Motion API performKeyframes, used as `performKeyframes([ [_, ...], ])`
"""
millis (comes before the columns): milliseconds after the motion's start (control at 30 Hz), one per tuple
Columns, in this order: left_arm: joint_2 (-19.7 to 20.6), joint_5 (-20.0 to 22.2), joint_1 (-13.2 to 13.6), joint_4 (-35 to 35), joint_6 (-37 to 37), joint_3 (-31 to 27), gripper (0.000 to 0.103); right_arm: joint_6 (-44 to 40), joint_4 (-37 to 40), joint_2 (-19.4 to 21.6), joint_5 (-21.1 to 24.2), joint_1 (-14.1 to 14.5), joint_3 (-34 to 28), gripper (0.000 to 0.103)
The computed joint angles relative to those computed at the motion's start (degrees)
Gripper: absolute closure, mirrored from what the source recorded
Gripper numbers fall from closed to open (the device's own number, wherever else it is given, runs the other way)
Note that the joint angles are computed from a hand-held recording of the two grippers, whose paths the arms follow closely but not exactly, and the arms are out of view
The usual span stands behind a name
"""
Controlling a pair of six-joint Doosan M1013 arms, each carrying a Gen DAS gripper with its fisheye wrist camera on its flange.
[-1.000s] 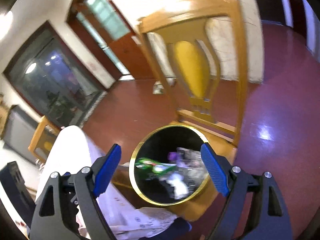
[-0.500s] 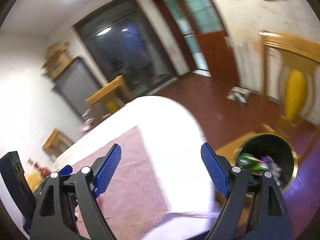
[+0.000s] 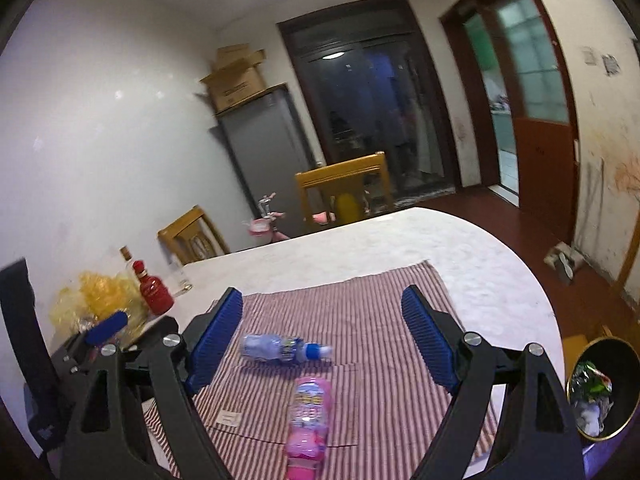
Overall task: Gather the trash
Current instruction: 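Withdraw both open tools from the bin back over the striped cloth, then grasp the pink Peppa bottle with the right tool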
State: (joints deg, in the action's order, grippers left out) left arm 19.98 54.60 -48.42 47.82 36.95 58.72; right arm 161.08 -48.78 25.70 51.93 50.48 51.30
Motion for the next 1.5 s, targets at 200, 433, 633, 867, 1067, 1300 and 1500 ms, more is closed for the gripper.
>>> performKeyframes([
  [200,-2.14,0.32,0.0,3.43,-3.57,2.41,0.006,-3.63,0.38,2.06,1.7,1.06,-3.86,0.021],
  [433,-3.22,0.44,-0.09,5.01,-5.42,3.67,0.006,-5.19,0.77,2.83,2.47,1.49,-5.18,0.021],
  [633,-3.58,0.4,-0.17,5.63,-5.91,4.38,0.006,-5.82,1.57,2.8,2.22,1.46,-4.87,0.02],
  [867,-3.63,0.64,0.0,5.64,-6.06,4.54,0.006,-17.11,15.75,8.52,12.39,0.16,-13.67,0.013],
  [1067,-3.73,0.88,0.36,5.48,-5.92,4.76,0.006,-25.71,30.37,15.56,23.56,-1.25,-21.85,0.013],
  [1300,-4.2,3.57,1.93,6.08,-9.44,6.08,0.006,-26.26,32.94,17.77,27.92,-1.67,-23.5,0.013],
  [1500,-4.24,3.4,2.3,5.44,-9.22,6.37,0.006,-28.49,33.4,21.51,34.0,-1.9,-28.92,0.013],
])
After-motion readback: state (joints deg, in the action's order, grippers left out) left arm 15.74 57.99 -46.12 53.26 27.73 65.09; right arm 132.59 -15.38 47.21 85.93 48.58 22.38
